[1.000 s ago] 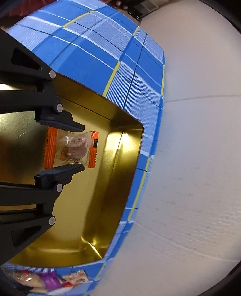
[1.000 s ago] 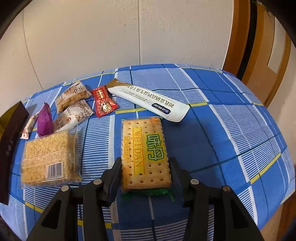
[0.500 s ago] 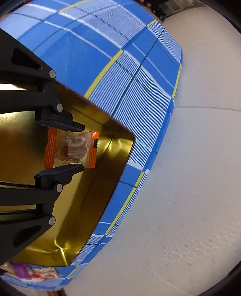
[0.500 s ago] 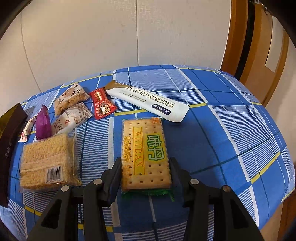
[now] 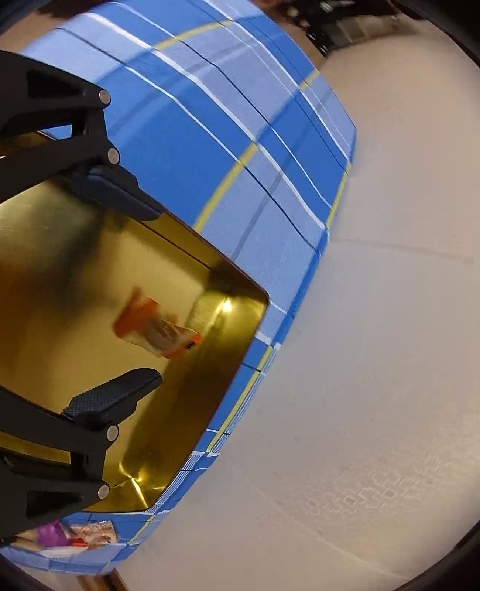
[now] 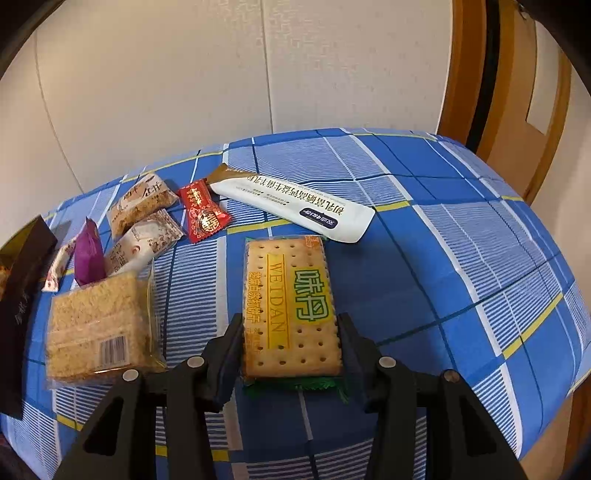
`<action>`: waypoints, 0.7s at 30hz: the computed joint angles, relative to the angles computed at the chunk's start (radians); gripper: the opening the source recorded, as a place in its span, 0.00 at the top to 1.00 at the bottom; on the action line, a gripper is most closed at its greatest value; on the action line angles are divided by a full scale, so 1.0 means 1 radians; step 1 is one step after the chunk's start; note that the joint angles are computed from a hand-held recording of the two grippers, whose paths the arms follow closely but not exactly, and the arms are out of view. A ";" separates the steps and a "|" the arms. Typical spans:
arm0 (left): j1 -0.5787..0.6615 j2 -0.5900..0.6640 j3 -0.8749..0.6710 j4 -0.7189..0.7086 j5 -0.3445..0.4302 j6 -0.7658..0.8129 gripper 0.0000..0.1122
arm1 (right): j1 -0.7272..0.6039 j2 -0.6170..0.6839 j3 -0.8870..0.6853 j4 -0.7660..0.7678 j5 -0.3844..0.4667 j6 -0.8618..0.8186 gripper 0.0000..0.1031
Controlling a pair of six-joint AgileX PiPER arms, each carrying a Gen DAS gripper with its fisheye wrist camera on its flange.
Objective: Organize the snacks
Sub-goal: 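Carry the orange-wrapped cake into the gold tray and open the left tool, then carry the WEIDAN crackers into the gold tray and open the right tool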
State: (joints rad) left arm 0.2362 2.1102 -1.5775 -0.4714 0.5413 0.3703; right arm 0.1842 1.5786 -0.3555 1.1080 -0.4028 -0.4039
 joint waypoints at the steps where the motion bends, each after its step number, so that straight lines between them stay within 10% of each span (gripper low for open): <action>1: 0.013 -0.033 0.055 -0.040 -0.015 0.048 0.26 | -0.010 -0.013 0.015 -0.057 0.001 0.068 0.53; 13: 0.104 -0.327 0.500 -0.442 -0.179 0.600 0.24 | 0.285 -0.122 0.075 0.087 -0.281 0.160 0.53; 21: 0.069 -0.363 0.599 -0.421 -0.281 0.683 0.23 | 0.533 -0.083 -0.303 0.471 -0.222 -0.425 0.53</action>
